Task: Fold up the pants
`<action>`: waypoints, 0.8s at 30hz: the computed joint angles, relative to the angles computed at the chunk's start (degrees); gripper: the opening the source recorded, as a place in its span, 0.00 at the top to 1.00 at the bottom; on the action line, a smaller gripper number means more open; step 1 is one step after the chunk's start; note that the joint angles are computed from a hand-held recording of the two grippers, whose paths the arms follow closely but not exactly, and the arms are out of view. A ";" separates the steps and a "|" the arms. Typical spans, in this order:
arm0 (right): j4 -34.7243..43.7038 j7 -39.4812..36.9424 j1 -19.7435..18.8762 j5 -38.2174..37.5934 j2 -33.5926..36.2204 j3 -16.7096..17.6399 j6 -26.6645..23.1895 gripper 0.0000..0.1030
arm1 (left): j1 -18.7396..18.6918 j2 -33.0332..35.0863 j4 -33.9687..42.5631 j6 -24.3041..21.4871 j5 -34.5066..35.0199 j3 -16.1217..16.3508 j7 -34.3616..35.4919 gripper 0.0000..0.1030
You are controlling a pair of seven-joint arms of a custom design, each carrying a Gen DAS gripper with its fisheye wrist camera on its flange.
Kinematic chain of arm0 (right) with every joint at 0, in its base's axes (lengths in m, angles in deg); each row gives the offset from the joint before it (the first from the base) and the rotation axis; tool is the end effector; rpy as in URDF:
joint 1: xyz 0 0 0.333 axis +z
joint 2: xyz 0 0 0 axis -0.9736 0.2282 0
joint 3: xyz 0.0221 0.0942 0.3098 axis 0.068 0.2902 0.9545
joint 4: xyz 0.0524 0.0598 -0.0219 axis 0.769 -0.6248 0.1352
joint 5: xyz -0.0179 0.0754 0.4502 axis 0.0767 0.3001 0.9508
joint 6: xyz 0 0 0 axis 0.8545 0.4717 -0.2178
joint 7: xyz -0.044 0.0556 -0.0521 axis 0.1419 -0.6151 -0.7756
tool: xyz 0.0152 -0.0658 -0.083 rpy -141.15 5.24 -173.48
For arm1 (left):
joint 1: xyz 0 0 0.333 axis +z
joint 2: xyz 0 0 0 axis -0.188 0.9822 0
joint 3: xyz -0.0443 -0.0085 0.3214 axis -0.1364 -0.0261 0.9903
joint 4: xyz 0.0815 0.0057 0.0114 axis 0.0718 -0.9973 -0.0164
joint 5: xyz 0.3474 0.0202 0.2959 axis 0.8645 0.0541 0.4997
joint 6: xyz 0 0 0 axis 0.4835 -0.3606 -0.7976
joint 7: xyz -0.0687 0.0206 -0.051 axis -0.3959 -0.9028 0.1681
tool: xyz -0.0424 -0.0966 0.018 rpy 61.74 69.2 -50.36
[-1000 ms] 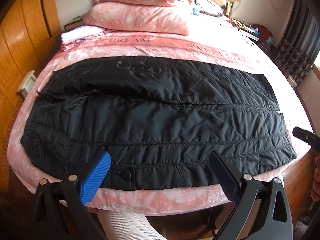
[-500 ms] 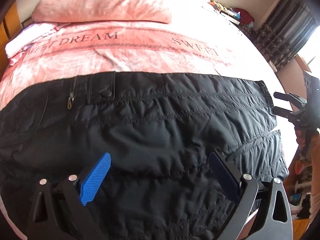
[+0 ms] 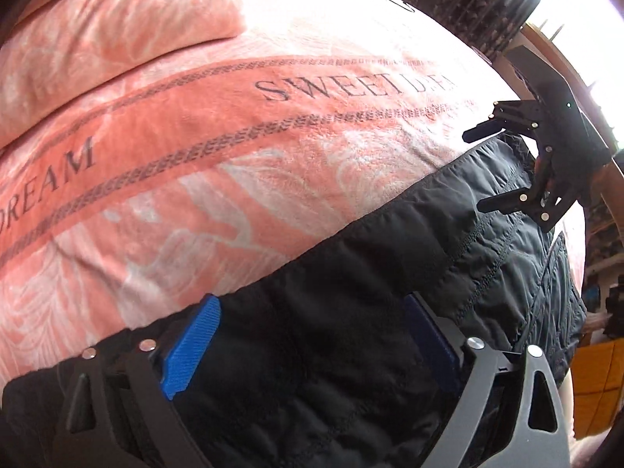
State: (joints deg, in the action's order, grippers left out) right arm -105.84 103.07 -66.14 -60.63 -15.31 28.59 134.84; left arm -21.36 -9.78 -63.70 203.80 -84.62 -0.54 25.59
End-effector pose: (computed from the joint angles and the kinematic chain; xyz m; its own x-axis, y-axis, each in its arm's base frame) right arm 0.6206 0.1473 0.4858 0.8424 -0.5315 -0.0886 -0.5388 -0.8305 -0.1410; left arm 0.5122 -0.1749 0.4851 -0.2970 -0.9308 0.2133 -0.9233 0.2229 -0.3128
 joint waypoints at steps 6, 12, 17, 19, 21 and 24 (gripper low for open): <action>1.60 -2.51 -0.61 -0.05 2.90 -0.06 -1.69 0.02 | 0.17 6.50 5.14 -3.76 0.93 -0.28 5.33 0.23; -4.54 -9.12 -0.70 0.26 -3.09 -0.31 2.00 0.79 | 0.99 8.14 6.76 -3.60 -2.10 -0.17 8.42 0.21; -11.18 -14.95 -0.59 3.52 -10.93 -1.57 5.82 0.95 | 1.39 9.69 8.67 -5.41 -2.60 -0.54 11.89 0.19; -12.71 -18.42 -0.61 7.74 -14.05 -3.29 5.05 0.95 | 1.45 10.41 9.60 -6.61 -3.93 -0.46 13.91 0.19; -12.71 -21.32 -0.79 11.66 -15.99 -4.99 2.32 0.95 | 1.61 10.86 10.46 -7.80 -5.66 -0.34 16.11 0.19; -13.29 -24.62 -0.63 14.24 -18.32 -5.73 2.19 0.95 | 1.77 11.32 11.71 -9.56 -8.34 -0.27 19.82 0.19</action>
State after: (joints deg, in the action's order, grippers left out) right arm -119.13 78.45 -66.77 -46.39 -33.63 22.86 137.04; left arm -19.59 1.54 -51.99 194.23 -92.96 -0.81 45.41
